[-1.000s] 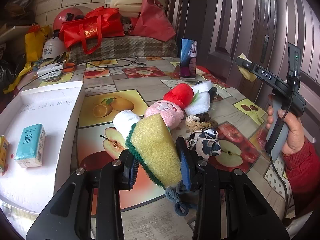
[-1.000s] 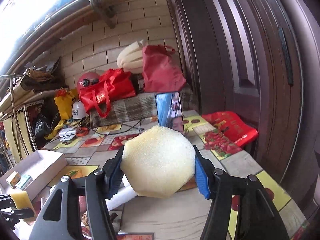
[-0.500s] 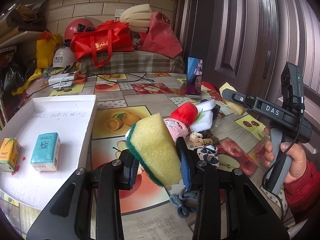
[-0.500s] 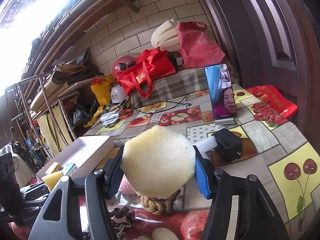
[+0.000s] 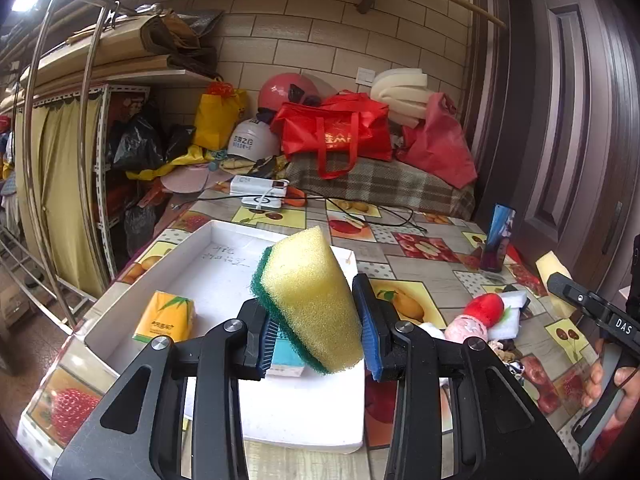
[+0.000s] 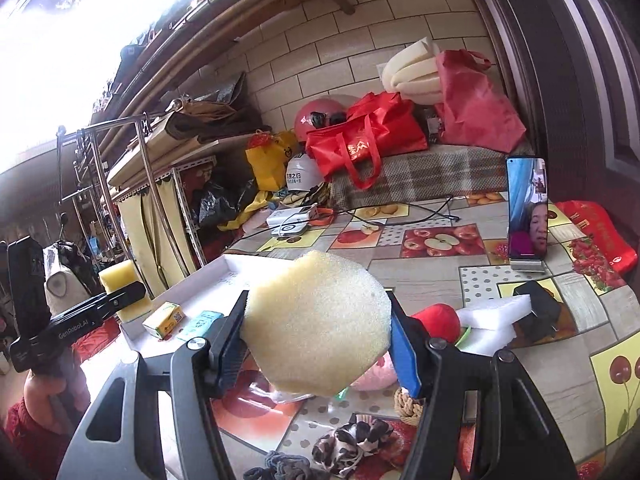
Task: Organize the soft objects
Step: 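Carry the sponge and foam block into the white box and release both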
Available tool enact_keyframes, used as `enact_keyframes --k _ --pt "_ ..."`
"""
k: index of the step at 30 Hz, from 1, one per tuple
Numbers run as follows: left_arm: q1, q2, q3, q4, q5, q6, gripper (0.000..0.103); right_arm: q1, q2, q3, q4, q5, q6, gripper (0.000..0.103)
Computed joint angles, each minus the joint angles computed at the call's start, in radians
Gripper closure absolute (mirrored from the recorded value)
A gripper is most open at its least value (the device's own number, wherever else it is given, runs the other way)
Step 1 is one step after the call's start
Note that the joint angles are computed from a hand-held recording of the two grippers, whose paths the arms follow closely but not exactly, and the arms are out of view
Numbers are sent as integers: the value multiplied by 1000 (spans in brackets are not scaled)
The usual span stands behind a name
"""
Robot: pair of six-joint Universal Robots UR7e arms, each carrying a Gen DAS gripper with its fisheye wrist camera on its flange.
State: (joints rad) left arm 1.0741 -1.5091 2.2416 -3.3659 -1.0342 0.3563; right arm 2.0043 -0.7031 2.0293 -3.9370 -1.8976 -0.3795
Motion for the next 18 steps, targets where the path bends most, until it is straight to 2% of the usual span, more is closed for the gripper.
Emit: enact_keyframes --k 4,10,15,18 --pt "36 -5 -60 29 44 3 68 22 13 -61 90 6 -6 41" --pt "63 72 -191 96 82 59 68 38 55 -199 297 32 45 41" --pt "116 136 -279 236 23 -31 68 24 123 -336 493 87 154 41" --pt "144 168 -301 265 12 -87 68 28 191 -422 550 67 164 41"
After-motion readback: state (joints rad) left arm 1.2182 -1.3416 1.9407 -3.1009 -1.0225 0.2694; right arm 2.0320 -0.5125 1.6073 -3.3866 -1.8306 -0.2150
